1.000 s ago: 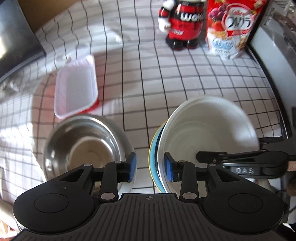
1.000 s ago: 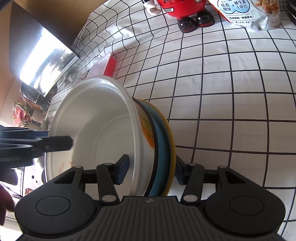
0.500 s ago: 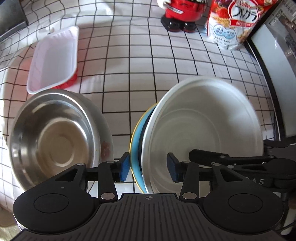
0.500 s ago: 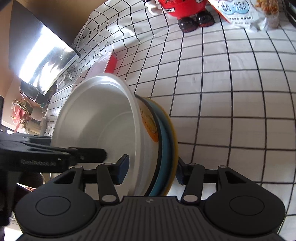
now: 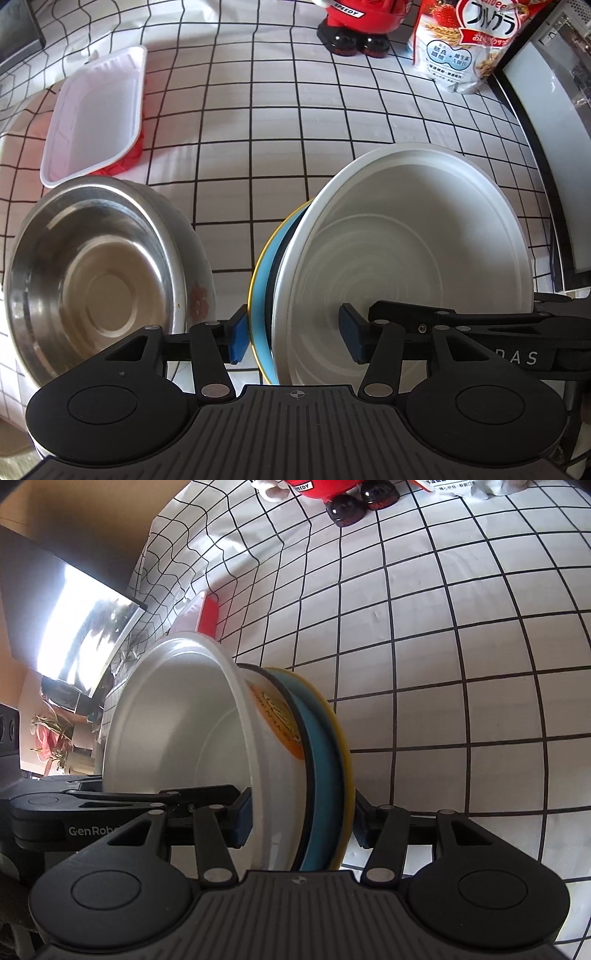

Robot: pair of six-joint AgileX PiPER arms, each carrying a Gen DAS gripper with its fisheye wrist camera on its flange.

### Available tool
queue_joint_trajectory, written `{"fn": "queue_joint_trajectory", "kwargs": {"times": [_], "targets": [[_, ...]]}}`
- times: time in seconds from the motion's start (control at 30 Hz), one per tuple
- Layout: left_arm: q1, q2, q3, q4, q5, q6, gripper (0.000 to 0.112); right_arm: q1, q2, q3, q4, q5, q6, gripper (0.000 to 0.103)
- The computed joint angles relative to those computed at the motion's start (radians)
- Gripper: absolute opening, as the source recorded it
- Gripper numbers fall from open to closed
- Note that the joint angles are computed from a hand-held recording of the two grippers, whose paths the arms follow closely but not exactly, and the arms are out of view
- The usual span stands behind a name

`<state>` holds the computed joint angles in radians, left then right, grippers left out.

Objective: Organize plates and bowls

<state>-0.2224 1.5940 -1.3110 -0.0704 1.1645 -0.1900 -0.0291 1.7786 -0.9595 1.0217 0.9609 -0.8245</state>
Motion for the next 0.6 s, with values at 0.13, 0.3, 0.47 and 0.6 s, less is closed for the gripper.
{"fn": "queue_joint_trajectory", "kwargs": {"times": [0.13,0.3,0.47,0.6], "targets": [[-0.003,-0.001,0.000,0.006,0.000,-0.011,0.056,-0.004,0.007,-0.004,-0.014,0.019,0.054,0.052],[-0.003,-0.001,-0.001,0.004,0.006,0.008,0.055,-0.001,-0.021,0.039,0.013,-0.024,0.063,0.052],[0.013,0.000,0.001,-0.020,0.019,0.019,0.053,0.021,-0.055,0.055,0.007,-0.097,0.064,0.056],[0.006,0.004,-0.004,-0.011,0.025,0.010,0.053,-0.002,-0.018,0.025,0.007,-0.039,0.046,0.059]]}}
